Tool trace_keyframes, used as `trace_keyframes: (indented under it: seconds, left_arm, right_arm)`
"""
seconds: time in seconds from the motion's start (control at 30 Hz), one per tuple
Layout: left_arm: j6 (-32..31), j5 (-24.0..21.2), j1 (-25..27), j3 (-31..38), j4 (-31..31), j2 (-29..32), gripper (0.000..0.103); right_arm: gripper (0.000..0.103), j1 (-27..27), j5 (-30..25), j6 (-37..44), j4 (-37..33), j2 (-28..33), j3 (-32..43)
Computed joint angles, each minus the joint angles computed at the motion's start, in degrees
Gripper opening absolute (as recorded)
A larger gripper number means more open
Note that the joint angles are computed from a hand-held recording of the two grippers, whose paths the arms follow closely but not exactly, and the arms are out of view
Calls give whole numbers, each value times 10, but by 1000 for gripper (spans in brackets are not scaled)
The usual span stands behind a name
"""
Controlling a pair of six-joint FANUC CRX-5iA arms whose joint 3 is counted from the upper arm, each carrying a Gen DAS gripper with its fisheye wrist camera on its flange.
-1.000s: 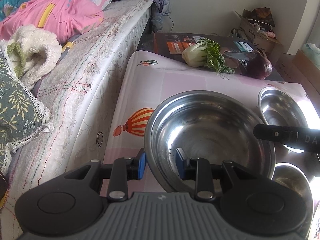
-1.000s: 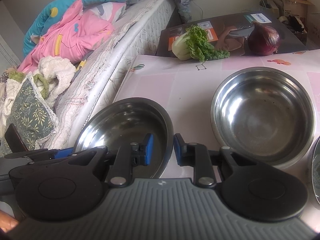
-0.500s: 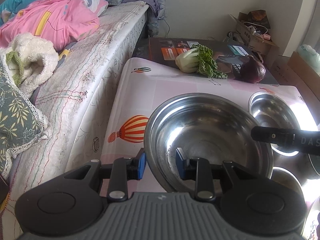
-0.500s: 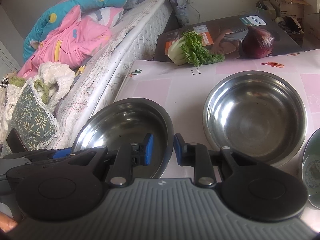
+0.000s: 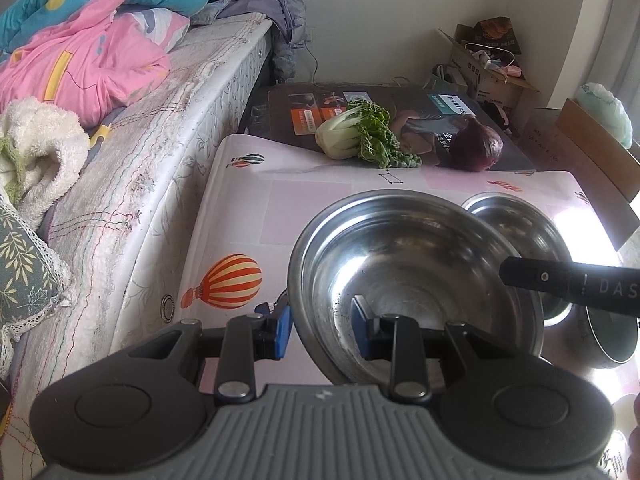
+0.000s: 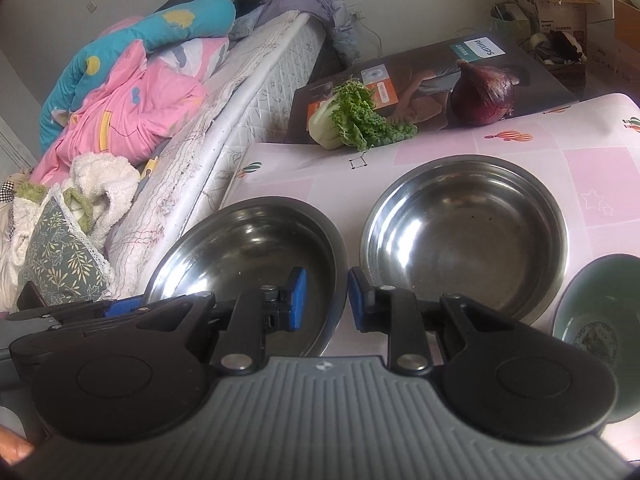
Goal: Organize plates and bowls
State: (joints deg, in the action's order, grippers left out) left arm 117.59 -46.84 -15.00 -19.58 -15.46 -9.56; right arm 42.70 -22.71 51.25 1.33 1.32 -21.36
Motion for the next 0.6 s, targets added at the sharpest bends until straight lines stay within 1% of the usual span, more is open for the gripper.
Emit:
trace_keyframes:
  seconds: [0.13,0.2,0.4,0.6]
  left_arm:
    - [-1,-4,-23,29,-3,29,33]
    - [-6,-2,-33,45,3,45,33]
    - [-17,3,-61,93,18,103,33]
    - [-21,-7,-76,138,31,165,33]
  right_arm:
    - [24,-15,12,-34,32,-19,-27]
    - [24,-27,11,-38,37,-26,-35]
    - [24,-65,5,-37,42,-36,-49]
    - [24,-99,1,-15,36,-24,-47]
